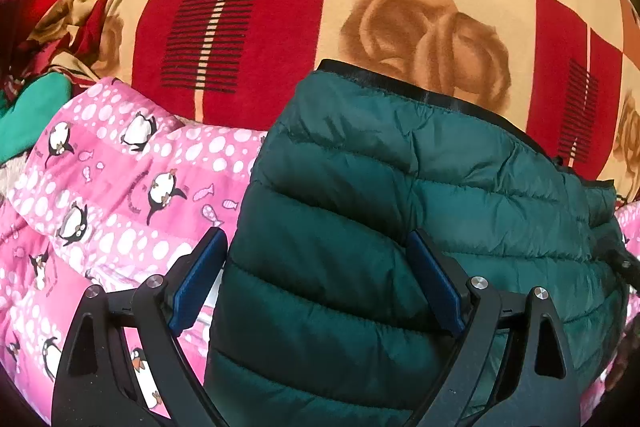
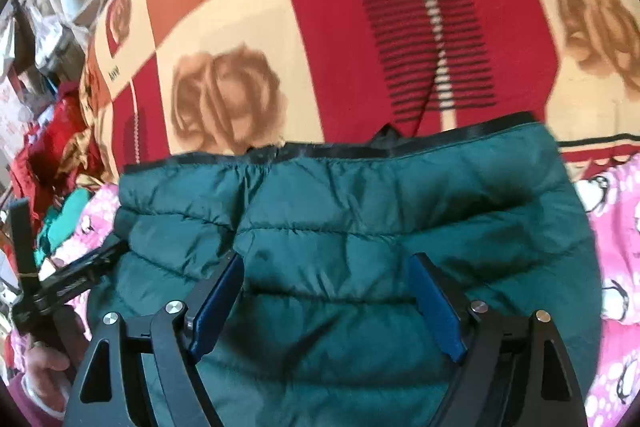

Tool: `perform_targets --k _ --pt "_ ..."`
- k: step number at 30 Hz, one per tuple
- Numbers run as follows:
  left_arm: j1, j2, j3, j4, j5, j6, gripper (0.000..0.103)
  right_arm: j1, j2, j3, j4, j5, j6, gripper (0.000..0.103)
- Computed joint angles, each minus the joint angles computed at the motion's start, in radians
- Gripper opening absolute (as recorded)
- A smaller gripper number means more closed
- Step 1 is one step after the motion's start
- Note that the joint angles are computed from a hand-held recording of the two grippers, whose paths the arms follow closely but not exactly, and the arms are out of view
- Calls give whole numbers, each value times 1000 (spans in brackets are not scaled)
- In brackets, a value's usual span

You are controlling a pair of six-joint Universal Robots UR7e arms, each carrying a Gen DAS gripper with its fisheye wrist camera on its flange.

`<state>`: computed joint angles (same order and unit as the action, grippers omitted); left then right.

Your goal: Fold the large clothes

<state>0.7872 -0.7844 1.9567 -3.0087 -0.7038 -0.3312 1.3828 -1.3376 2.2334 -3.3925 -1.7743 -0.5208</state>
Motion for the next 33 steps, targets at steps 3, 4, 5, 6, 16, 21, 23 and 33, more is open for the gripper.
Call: perform_targets --k 3,4,5,6,16,21,23,33 --pt "-3 -2 8 -7 1 -6 91 -11 -39 35 -30 0 -16 82" --pt "-4 -2 11 -9 2 -8 91 -22 -56 53 -50 3 -25 82" --pt "-5 -3 14 -12 2 -9 91 -31 -68 64 -62 6 -31 82" --pt "-6 -4 16 -14 1 -11 91 -40 -79 76 -76 8 -36 82" --pt "-10 -3 33 -27 -1 -32 91 -132 -65 122 -152 25 -65 82" --pt "-14 -9 43 -21 5 -42 91 -130 -79 126 -135 22 -48 82" --pt "-17 -13 49 -20 7 -42 91 -133 -107 142 -126 37 -41 82" --pt "-22 -24 74 -24 -1 -66 91 -195 -162 203 -160 58 -28 82"
